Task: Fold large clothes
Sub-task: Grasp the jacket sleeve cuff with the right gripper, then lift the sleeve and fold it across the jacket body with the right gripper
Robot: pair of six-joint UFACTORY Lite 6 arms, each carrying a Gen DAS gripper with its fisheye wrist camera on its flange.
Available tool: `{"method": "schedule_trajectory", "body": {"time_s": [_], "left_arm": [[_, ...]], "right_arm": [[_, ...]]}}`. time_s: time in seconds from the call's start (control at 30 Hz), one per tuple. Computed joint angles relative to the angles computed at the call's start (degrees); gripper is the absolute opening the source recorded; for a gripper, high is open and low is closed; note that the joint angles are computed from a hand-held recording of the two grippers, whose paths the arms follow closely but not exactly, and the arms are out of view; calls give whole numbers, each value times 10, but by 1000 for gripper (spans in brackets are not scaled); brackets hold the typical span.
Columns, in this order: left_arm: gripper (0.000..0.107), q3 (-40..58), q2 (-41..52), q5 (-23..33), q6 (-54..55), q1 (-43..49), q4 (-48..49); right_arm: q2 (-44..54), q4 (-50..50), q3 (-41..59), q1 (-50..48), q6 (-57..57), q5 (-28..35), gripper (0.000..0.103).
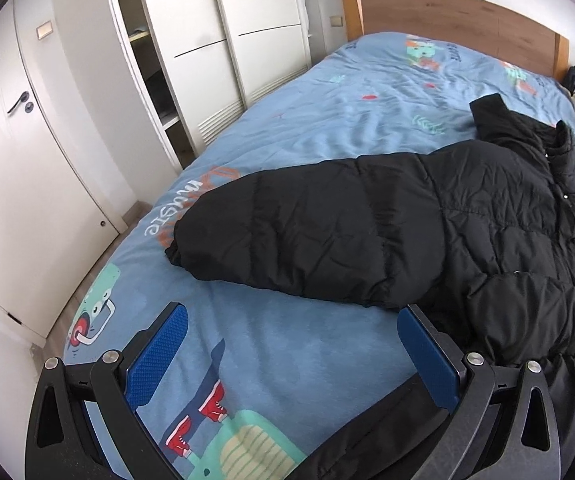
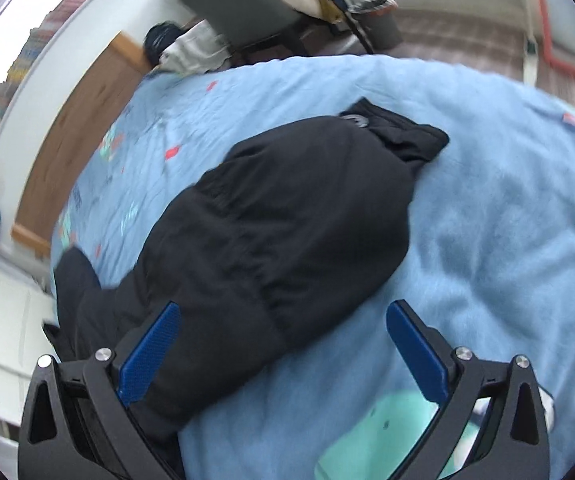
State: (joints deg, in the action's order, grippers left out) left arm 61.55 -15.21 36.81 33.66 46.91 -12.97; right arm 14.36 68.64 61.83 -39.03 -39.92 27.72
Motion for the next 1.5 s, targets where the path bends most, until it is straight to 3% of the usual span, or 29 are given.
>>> {"method": "schedule_trajectory", "body": {"time_s": [0.2,0.33,0.43,0.53,0.67,0.77,1.0,1.2,1.5], "left_arm": [[102,-15,-1,-19,-53,-35,61],[102,-24,-7,-23,-73,-56,87],[103,-33,-18,-25,-92,-74,110],[103,-37,-23,-24,-102,-84,120],[103,-38,-29,-17,-112,-95,126],[103,-36,-39,-7,-108,-98,115],[103,-18,-66,41,-32,-57,20],[102,-2,-93,97,60,10,-61],[102,36,-88,188,218,167,-177]], "right_arm": [[88,151,37,-63,-108,63,102],[146,204,78,-79,-129,94,86],[182,256,104,-90,-143,115,81],[215,286,134,-103,-144,132,65],[256,265,186,-114,-108,146,26],[242,267,184,-115,-125,154,15],[101,235,137,-104,-147,156,12],[-36,195,125,-85,-106,201,12],[-200,69,127,74,6,162,12]]}}
